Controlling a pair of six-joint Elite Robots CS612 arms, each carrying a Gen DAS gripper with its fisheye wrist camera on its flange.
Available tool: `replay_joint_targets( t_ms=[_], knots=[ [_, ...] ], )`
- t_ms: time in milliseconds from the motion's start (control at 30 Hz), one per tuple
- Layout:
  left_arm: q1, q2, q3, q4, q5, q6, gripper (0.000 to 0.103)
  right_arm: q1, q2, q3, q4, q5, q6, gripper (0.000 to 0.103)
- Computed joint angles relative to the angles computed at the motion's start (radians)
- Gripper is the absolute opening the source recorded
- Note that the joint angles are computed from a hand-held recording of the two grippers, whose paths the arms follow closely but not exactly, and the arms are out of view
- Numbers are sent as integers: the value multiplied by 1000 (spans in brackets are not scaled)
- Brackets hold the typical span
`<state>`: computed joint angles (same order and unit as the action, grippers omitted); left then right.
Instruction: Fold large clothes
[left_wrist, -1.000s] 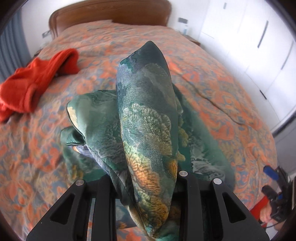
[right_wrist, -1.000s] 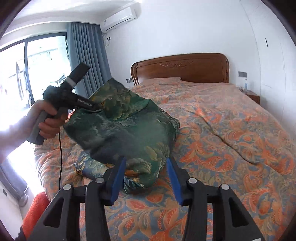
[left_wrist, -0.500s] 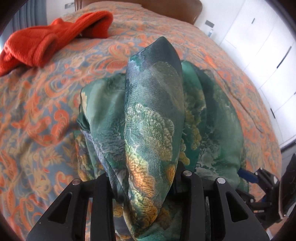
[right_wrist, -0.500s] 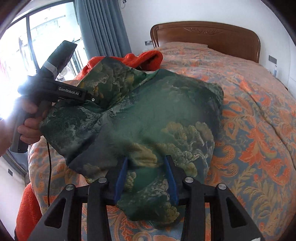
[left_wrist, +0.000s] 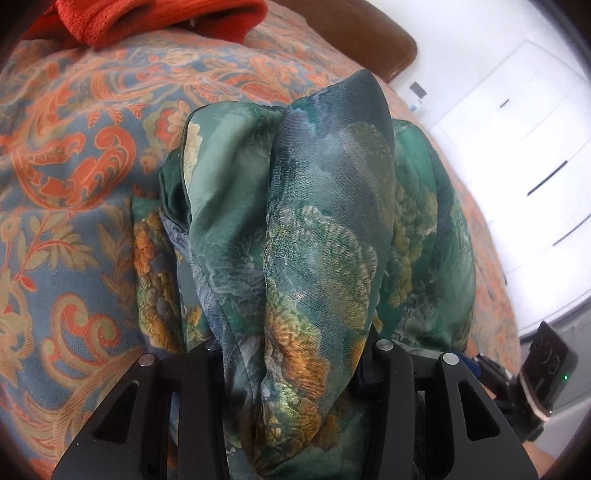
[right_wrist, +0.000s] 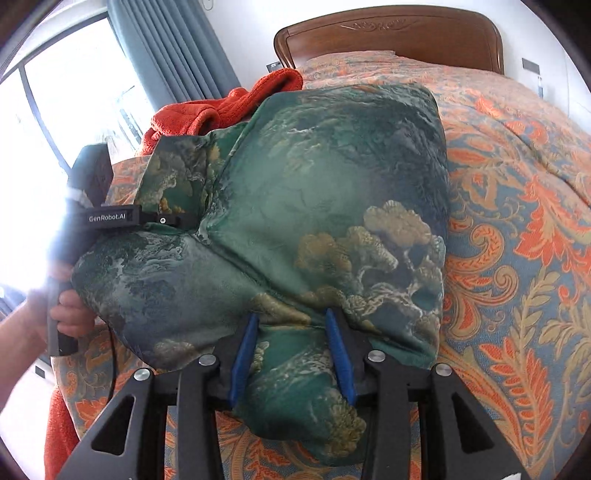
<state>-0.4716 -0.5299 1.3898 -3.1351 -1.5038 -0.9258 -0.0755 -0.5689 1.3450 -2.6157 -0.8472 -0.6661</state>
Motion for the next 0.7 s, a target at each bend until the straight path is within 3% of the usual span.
replay_joint_targets(
  t_ms=[100, 233, 400, 533, 600, 700],
  knots=[
    [3, -22, 7, 31, -20, 22, 45, 8, -10, -1, 11, -33, -15, 38],
    [2, -58, 31, 33, -26, 53, 52, 18, -43, -24, 104, -70, -43, 41],
    [-2, -85, 62, 25, -22, 53, 54, 23, -55, -93, 151, 10, 69, 42],
    [-12, -112, 112, -2, 12, 42, 58, 64, -13, -186, 81, 16, 142, 42],
    [-15, -123, 131, -3, 32, 42, 59, 89, 25, -258, 114, -6, 161, 42],
    [-16, -126, 133, 46, 75, 44, 59, 135, 88, -359, 184, -106, 169, 42]
  ],
)
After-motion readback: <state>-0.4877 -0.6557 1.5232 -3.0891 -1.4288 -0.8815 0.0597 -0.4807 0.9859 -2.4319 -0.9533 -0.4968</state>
